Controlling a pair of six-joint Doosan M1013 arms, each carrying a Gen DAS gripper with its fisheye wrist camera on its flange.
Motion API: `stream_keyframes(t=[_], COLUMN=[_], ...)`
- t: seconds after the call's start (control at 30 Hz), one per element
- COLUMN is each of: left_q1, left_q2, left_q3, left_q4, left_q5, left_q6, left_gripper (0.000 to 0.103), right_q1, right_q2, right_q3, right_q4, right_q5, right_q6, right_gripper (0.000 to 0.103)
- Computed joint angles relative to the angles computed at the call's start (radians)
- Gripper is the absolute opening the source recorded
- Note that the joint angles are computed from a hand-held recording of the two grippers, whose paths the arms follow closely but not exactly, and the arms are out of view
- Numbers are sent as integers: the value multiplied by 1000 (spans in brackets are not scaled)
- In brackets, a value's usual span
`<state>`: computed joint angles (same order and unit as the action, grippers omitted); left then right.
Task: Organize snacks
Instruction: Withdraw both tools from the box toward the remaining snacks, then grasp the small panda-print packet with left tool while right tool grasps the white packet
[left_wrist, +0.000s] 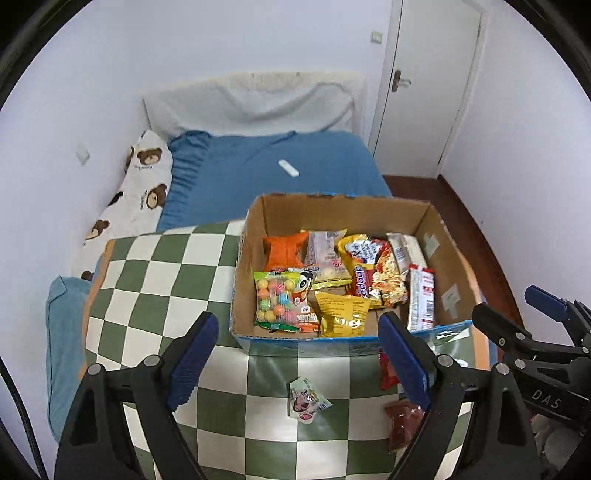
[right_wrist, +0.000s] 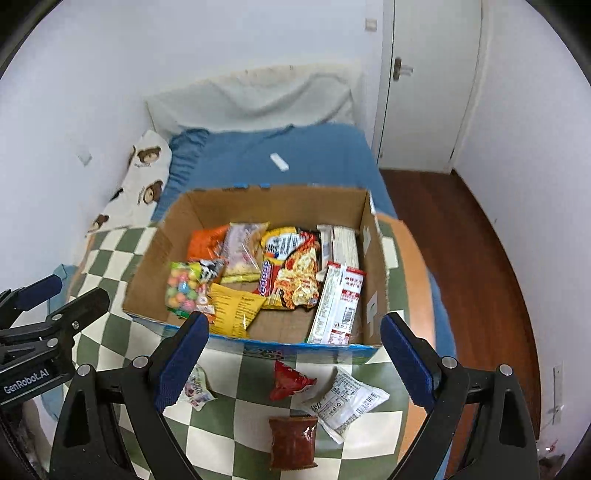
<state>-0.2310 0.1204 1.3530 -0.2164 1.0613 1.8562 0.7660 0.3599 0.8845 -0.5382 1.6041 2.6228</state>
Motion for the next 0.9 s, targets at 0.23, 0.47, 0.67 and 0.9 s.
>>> stream_keyframes(t=[0.23,0.47,0.67,0.9], left_q1=[10,15,5,-25], left_q2=[-66,-96,-87,-43], left_q3=[45,66,70,104], left_q4=[-35,-47,-16,85], left_q5=[-50,-75,-74,-24], left_q6=[39,35,1,-67], left_gripper=[88,88,101,101], right_q1=[62,85,66,-12], right_q2=[-9,-35,-76,-162], right_q3=[-27,-5,70,278], right_q4=[-96,-108,-60,111], right_q5=[27,1,-48,-120], right_q6=[19,63,122,214], right_gripper=[96,96,96,96])
